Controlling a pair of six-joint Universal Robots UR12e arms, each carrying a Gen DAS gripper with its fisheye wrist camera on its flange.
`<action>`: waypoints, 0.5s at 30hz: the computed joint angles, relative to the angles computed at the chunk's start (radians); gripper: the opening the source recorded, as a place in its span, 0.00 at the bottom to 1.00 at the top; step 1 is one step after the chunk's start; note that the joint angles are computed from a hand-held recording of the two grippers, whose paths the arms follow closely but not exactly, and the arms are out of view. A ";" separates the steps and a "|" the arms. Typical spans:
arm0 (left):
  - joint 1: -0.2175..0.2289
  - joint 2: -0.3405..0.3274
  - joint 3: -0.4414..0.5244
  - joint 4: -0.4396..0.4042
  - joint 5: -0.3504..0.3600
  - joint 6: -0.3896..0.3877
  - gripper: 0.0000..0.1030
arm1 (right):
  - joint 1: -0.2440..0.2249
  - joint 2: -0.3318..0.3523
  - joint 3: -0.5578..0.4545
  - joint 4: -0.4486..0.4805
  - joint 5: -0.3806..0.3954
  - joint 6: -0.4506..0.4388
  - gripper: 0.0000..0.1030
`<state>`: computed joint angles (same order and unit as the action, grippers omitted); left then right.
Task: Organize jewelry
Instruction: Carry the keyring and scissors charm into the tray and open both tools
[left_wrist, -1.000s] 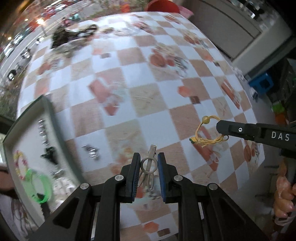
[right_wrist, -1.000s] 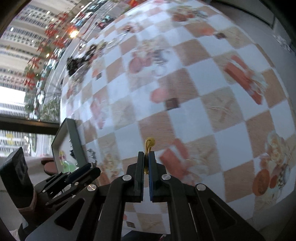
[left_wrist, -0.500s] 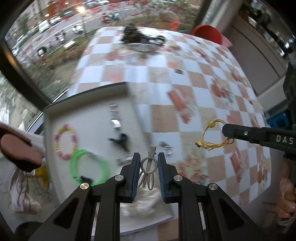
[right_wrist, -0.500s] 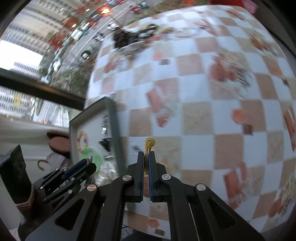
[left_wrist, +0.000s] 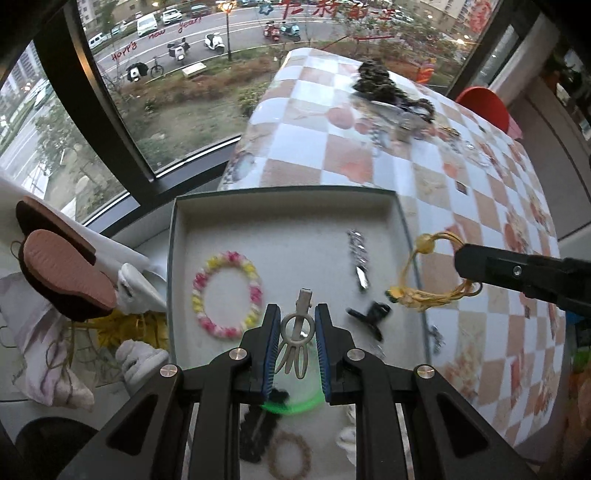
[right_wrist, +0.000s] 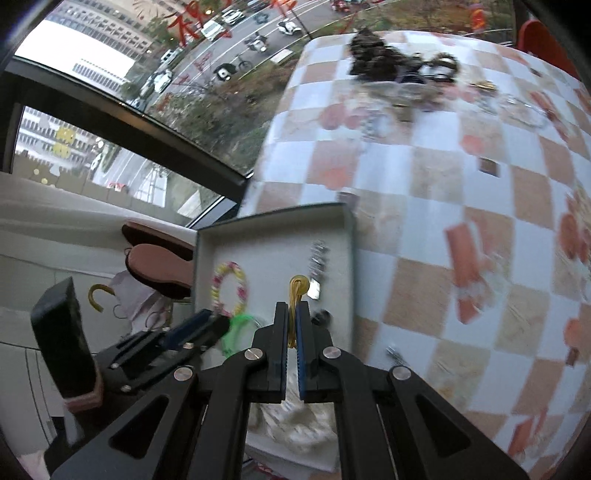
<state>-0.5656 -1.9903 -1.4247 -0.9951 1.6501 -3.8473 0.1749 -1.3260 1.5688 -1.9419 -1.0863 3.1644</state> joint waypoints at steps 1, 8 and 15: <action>0.002 -0.004 0.001 0.001 0.001 -0.002 0.22 | 0.007 0.014 -0.012 0.000 0.008 0.003 0.04; 0.021 -0.034 0.014 -0.012 0.015 -0.019 0.22 | 0.036 0.087 -0.065 -0.008 0.031 0.013 0.04; 0.031 -0.051 0.013 -0.031 0.018 -0.031 0.22 | 0.041 0.136 -0.086 0.007 0.028 0.034 0.04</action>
<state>-0.5342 -2.0410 -1.4116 -1.0260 1.6677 -3.8779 0.2163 -1.1904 1.4831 -1.9347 -1.0578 3.1989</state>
